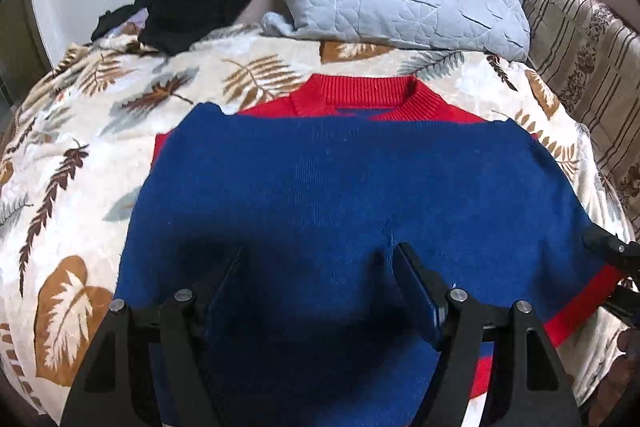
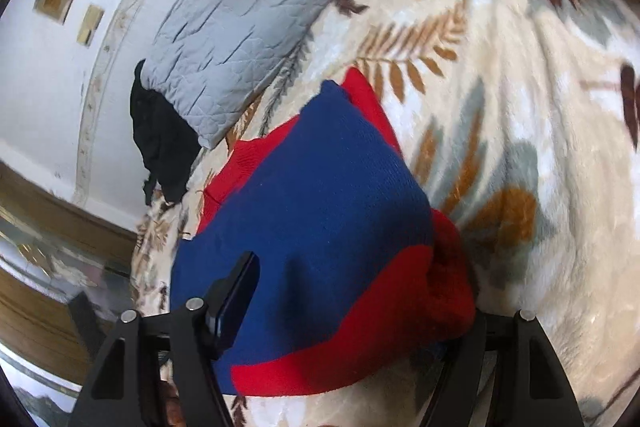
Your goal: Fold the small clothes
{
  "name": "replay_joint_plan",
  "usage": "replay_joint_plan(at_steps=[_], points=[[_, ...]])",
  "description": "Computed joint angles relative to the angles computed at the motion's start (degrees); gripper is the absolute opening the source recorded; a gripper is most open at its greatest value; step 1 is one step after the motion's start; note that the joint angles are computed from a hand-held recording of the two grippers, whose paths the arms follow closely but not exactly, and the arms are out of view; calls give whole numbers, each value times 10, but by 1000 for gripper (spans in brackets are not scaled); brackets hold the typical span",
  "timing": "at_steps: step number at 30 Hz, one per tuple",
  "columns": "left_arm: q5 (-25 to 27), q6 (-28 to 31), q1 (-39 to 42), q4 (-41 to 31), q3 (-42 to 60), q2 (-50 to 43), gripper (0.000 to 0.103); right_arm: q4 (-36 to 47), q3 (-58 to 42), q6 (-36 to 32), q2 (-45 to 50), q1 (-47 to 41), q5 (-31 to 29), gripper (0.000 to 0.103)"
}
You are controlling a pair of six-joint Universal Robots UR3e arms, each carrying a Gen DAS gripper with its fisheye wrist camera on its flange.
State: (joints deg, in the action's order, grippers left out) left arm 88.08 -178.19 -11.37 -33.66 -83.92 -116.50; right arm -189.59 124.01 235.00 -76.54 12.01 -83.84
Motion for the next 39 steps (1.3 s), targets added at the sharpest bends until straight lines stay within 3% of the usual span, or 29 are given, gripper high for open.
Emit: replay_joint_plan(at_steps=[2,4,12,35,37,39], points=[[21,-2,-9,-45,42,-38,76,34,-27,-15,4,11,-17,74],[42,7,-19,-19,38,-46,79,65,-47,-17,11,16,-23,74],[32,6,-15,-47,50,-41,79,90,-62,-15,18,18,-27,74],[36,3,-13,-62,66,-46,79,81,-53,-10,19,15,-26,73],[36,-2,-13,-63,62,-38,79,86,-55,-13,18,16,-28,72],[28,-7,-12,-32,38,-20,79,94,-54,-15,15,17,-31,61]])
